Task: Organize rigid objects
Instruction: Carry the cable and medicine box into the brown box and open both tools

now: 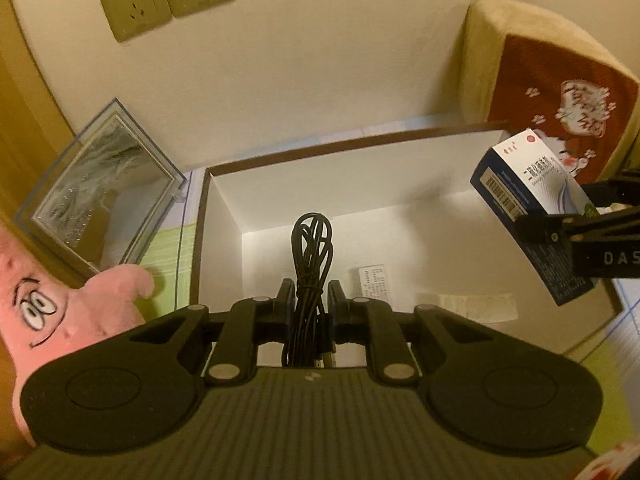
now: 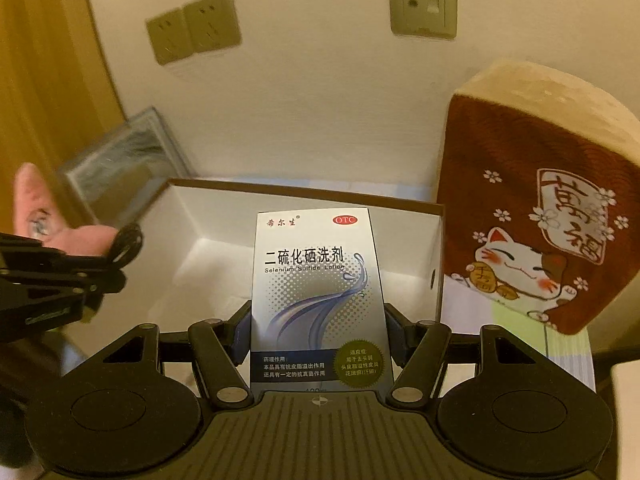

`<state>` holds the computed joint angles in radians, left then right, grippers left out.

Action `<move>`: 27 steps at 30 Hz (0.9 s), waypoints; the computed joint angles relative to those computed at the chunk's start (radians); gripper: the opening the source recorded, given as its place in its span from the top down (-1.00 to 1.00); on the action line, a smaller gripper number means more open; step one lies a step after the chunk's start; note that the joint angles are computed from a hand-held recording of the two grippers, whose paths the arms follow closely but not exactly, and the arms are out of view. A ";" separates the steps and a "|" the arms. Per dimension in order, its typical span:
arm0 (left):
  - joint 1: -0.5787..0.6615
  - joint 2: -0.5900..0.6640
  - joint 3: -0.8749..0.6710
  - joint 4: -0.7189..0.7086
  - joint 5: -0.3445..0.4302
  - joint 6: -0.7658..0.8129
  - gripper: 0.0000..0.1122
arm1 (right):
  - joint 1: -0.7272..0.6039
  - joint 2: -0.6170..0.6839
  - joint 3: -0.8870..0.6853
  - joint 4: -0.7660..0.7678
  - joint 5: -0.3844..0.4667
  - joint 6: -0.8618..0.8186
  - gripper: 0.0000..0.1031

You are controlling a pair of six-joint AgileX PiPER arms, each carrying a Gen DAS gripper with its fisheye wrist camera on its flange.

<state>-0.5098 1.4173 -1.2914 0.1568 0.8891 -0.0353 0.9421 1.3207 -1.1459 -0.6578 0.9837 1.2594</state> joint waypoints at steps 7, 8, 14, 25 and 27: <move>0.022 0.104 -0.016 0.002 -0.047 0.011 0.73 | -0.119 0.081 0.011 0.066 -0.097 -0.063 -0.24; 0.026 0.116 -0.018 0.002 -0.053 0.013 0.73 | -0.128 0.089 0.012 0.073 -0.106 -0.069 -0.24; 0.041 0.172 -0.026 0.001 -0.081 0.020 0.73 | -0.165 0.129 0.011 0.080 -0.144 -0.117 -0.24; 0.050 0.204 -0.018 -0.004 -0.119 0.028 0.72 | -0.201 0.127 0.047 0.054 -0.198 -0.095 -0.40; 0.053 0.203 -0.019 -0.015 -0.126 0.038 0.72 | -0.198 0.113 0.057 0.037 -0.198 -0.077 -0.47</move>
